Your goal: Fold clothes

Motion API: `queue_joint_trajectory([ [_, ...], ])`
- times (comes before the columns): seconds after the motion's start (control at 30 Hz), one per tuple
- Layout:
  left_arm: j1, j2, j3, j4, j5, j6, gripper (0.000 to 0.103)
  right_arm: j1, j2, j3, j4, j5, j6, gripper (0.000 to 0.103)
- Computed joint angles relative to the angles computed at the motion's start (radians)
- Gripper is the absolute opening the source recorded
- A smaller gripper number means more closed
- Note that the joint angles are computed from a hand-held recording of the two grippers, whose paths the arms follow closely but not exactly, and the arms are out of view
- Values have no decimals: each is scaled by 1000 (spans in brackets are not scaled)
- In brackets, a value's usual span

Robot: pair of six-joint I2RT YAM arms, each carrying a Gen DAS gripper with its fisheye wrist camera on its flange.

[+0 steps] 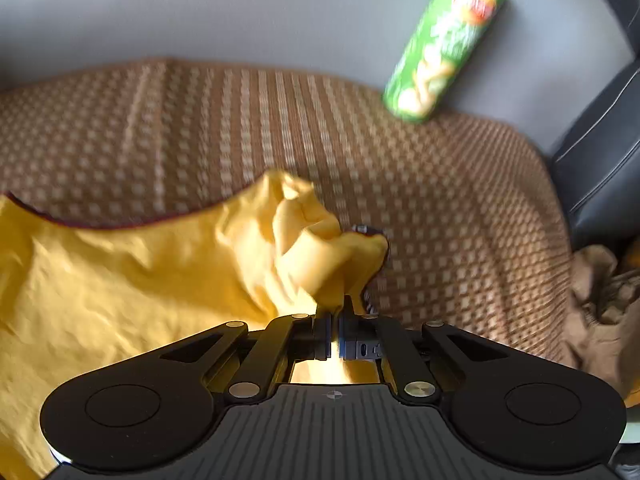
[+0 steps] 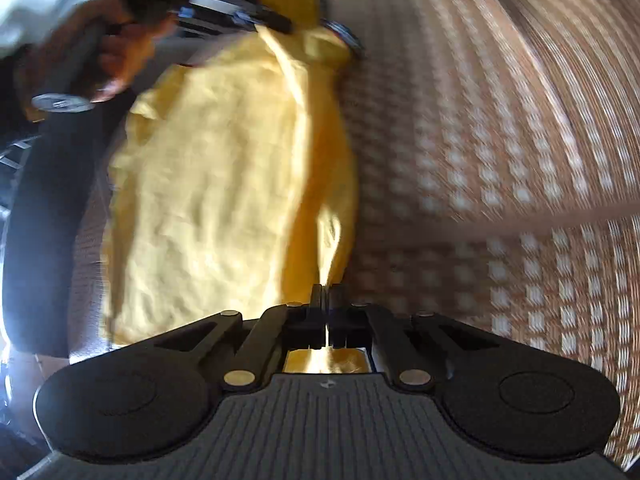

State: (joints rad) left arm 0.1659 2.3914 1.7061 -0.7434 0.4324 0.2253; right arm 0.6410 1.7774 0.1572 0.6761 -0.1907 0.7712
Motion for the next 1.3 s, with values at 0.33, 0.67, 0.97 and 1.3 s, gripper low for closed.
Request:
queue_joint_trajectory([
  [0.33, 124, 132, 226, -150, -21, 159, 27, 217, 97, 216, 17, 23, 82, 1],
  [0.67, 187, 179, 282, -145, -101, 184, 65, 297, 401, 492, -105, -2, 68, 24],
  [0.97, 259, -13, 73, -175, 21, 382, 65, 155, 116, 350, -108, 104, -48, 29],
  [1.3, 322, -145, -313, -50, 81, 338, 64, -149, 444, 698, -14, -37, -197, 27],
])
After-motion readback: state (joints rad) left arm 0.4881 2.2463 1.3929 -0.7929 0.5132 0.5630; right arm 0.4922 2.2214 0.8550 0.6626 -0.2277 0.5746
